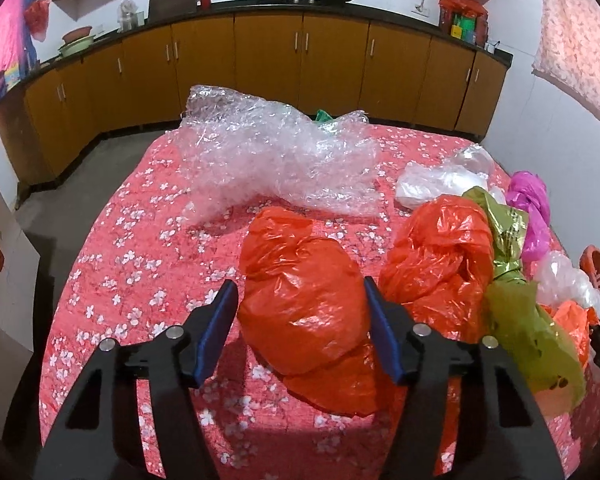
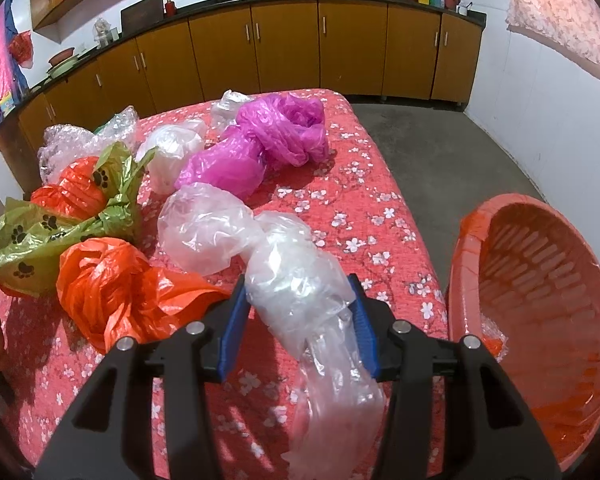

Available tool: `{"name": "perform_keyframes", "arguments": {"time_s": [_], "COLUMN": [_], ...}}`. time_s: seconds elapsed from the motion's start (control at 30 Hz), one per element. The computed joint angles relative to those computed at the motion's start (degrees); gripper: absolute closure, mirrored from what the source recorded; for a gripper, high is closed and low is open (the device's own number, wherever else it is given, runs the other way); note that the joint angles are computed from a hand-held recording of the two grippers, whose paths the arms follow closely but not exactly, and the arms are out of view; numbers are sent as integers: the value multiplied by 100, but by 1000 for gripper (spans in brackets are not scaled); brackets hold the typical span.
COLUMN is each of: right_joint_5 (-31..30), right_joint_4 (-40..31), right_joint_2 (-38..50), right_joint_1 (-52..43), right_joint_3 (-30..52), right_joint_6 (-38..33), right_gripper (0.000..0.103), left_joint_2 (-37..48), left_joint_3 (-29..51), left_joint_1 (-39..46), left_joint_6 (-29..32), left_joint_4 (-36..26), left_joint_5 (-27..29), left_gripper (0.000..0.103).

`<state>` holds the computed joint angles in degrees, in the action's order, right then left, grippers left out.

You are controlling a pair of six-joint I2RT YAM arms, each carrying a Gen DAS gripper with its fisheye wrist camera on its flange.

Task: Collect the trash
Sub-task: 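Grasp the clear plastic bag with the right tool while the left tool grasps an orange-red bag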

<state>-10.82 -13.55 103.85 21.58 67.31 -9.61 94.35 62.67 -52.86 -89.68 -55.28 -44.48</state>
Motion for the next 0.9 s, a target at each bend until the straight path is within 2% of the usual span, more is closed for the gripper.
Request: {"name": "perform_keyframes", "arguments": {"time_s": [0.07,0.13,0.3,0.9], "right_joint_5": [31,24,-49,-98], "right_joint_4": [7,-28,-4,-96], "right_joint_2": [5,13,-121,-929], "right_joint_1": [28,41,15,-344], "right_joint_3": [1,21,-60,-566], "right_joint_6": [-11,-28,14,9], "right_gripper": [55,62,66,66], "left_joint_2": [5,-22,-86,-298], "left_joint_3": [11,-7,4,372], "left_joint_1": [-7,-31,-180,-851], "left_joint_6": [20,23,-181,-1438], "left_joint_4": [-10,-9,-240,-1749], "left_joint_5": [-10,-16,-117,-457], "left_gripper": [45,46,47,47]}}
